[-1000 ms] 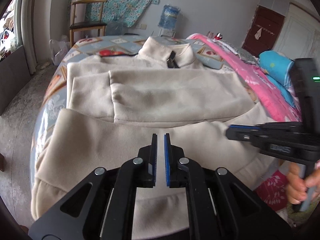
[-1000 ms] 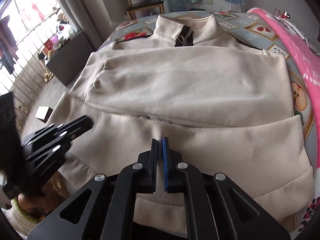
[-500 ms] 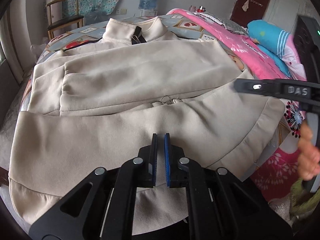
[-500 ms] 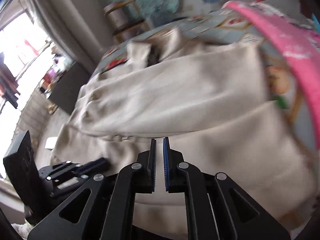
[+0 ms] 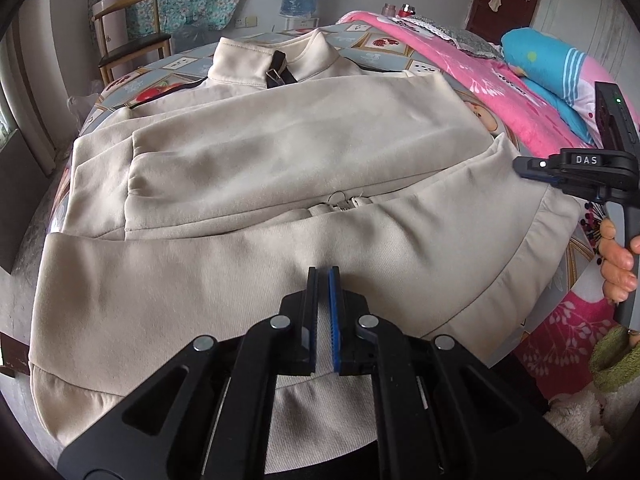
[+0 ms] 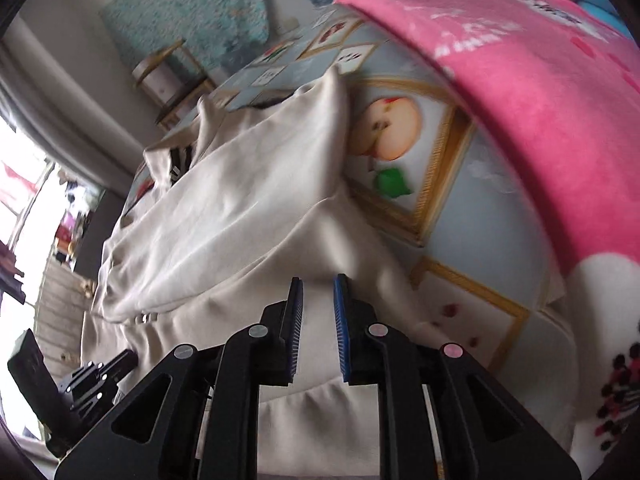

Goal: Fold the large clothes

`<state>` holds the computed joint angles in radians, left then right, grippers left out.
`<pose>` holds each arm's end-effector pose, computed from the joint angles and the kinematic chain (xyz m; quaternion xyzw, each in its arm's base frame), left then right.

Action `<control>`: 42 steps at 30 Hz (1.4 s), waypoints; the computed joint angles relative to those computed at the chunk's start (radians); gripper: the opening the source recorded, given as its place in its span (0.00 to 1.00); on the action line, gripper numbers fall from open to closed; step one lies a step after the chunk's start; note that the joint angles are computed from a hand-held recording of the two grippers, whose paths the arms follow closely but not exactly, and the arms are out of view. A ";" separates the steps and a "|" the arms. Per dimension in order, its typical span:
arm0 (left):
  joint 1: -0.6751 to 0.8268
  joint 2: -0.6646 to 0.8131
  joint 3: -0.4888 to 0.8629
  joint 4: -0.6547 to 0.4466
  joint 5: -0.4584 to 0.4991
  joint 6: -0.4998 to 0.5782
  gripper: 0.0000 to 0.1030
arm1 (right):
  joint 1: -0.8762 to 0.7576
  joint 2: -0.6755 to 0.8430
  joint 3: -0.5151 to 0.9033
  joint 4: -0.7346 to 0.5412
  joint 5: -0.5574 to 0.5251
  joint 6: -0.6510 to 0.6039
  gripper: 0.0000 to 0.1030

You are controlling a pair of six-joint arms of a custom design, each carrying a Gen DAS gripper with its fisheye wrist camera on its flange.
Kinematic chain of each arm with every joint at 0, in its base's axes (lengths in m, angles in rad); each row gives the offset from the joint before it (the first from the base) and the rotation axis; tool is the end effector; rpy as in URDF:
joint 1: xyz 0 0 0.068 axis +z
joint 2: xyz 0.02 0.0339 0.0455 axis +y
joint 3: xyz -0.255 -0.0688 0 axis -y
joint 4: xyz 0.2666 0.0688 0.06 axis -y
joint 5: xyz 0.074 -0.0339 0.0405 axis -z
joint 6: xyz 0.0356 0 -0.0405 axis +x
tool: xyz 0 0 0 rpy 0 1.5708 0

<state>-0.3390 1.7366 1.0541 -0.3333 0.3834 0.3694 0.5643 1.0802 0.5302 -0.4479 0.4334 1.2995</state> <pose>0.3381 -0.1333 0.1525 0.3764 0.8674 -0.1791 0.2717 0.1906 0.1030 0.1609 0.3934 0.8524 0.0985 0.3301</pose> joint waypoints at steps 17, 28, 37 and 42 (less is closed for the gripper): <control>-0.001 0.017 0.051 -0.079 -0.007 -0.102 0.06 | 0.361 0.437 0.358 -0.231 0.081 -0.126 0.52; 0.046 -0.085 0.169 -0.228 -0.007 -0.062 0.64 | 0.217 0.198 0.438 -0.205 0.089 -0.349 0.78; 0.055 0.061 0.572 -0.324 -0.121 0.000 0.84 | -0.097 0.301 0.758 -0.302 -0.103 -0.649 0.85; 0.014 0.293 0.918 -0.399 -0.218 0.023 0.87 | -0.319 0.509 0.977 -0.394 -0.272 -0.735 0.85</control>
<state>-0.3250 2.0301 1.9726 -0.7324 0.1657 0.3927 0.2455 1.5892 1.5069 -0.8424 0.1615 0.5643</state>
